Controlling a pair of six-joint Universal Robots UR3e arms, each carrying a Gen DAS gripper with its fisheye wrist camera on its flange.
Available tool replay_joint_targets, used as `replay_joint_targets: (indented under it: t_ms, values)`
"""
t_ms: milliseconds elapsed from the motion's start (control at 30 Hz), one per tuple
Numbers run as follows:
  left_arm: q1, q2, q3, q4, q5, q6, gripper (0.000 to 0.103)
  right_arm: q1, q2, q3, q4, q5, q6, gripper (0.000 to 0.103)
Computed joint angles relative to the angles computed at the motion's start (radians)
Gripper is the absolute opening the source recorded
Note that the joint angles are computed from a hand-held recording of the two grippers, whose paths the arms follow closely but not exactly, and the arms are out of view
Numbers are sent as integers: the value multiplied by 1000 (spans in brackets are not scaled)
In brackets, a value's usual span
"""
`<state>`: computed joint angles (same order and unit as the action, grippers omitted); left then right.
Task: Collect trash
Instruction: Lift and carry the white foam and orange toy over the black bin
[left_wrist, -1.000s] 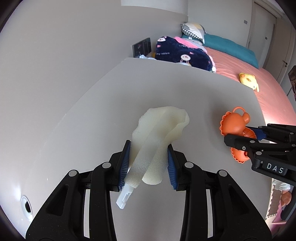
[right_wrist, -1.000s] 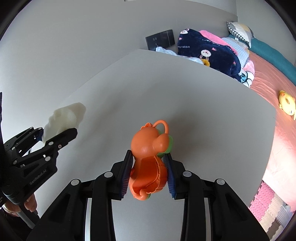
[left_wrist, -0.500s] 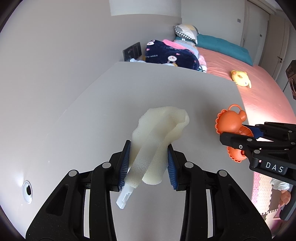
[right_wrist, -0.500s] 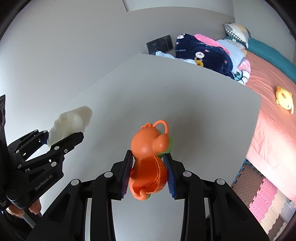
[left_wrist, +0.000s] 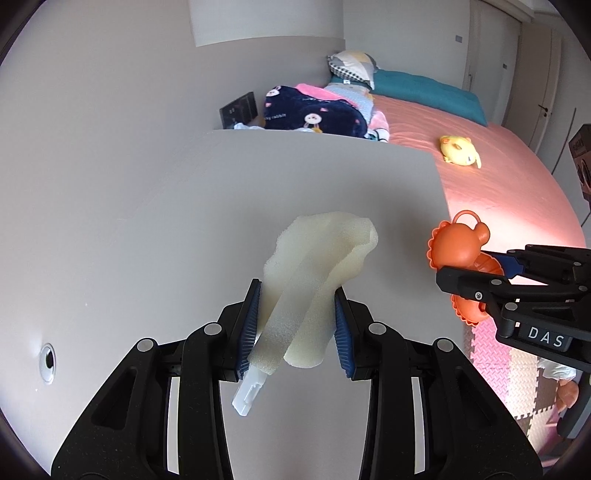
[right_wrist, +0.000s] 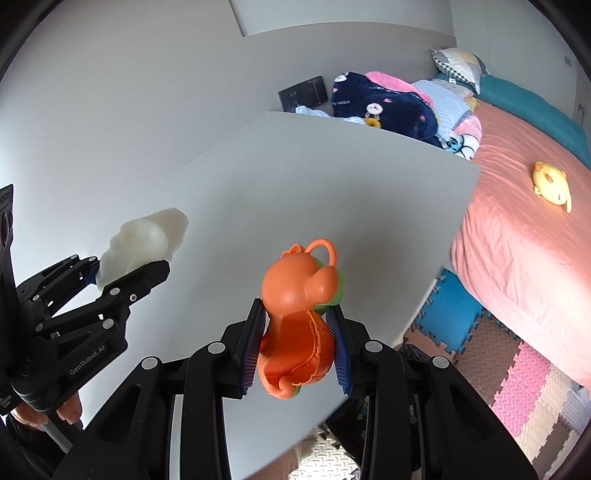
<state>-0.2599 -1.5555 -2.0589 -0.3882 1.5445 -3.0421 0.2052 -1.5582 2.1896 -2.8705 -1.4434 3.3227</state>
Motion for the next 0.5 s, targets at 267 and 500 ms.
replay_joint_targets:
  t_ms: [267,500]
  values:
    - [-94,1,3,-3,41,-27,36,-56,-141,149,-14,17,-17,36]
    - [-192,-38,35,-3,74,-70,36,-146,-328,287,29,52,-52,36]
